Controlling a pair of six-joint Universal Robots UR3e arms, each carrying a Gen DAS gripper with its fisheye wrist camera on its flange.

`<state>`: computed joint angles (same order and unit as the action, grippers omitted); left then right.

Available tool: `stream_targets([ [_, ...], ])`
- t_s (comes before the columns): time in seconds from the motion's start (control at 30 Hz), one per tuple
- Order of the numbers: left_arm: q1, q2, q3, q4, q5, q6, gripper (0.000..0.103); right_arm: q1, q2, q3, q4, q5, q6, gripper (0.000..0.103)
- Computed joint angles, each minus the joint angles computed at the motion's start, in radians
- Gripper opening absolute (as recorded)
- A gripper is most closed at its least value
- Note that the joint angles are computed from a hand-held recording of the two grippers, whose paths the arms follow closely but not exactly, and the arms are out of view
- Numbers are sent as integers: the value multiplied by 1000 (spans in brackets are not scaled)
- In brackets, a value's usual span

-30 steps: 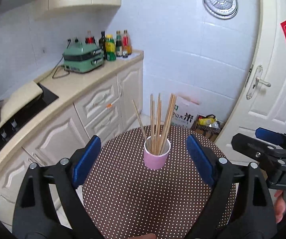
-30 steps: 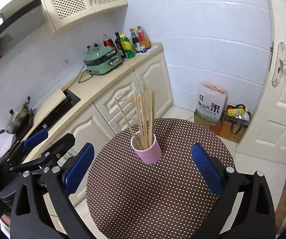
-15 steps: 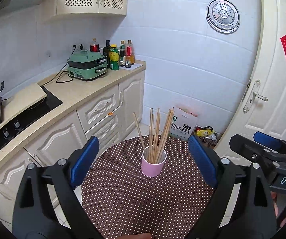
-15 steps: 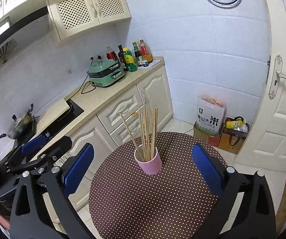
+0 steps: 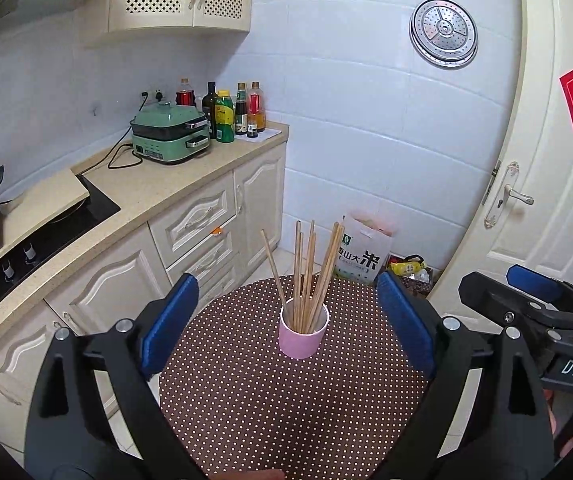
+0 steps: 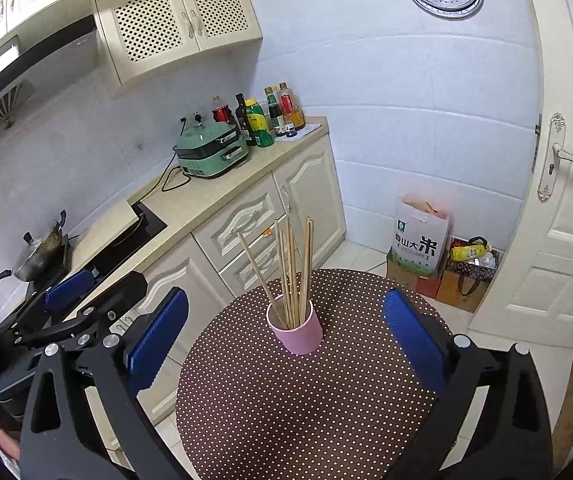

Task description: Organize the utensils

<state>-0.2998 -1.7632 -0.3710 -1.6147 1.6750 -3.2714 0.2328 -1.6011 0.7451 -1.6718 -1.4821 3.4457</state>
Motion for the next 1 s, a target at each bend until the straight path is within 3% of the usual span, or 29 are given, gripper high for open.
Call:
stream_targets([
  [1.0,9,-26,13,4,-12,7,89,-10,24,-31,17,13,-1,95],
])
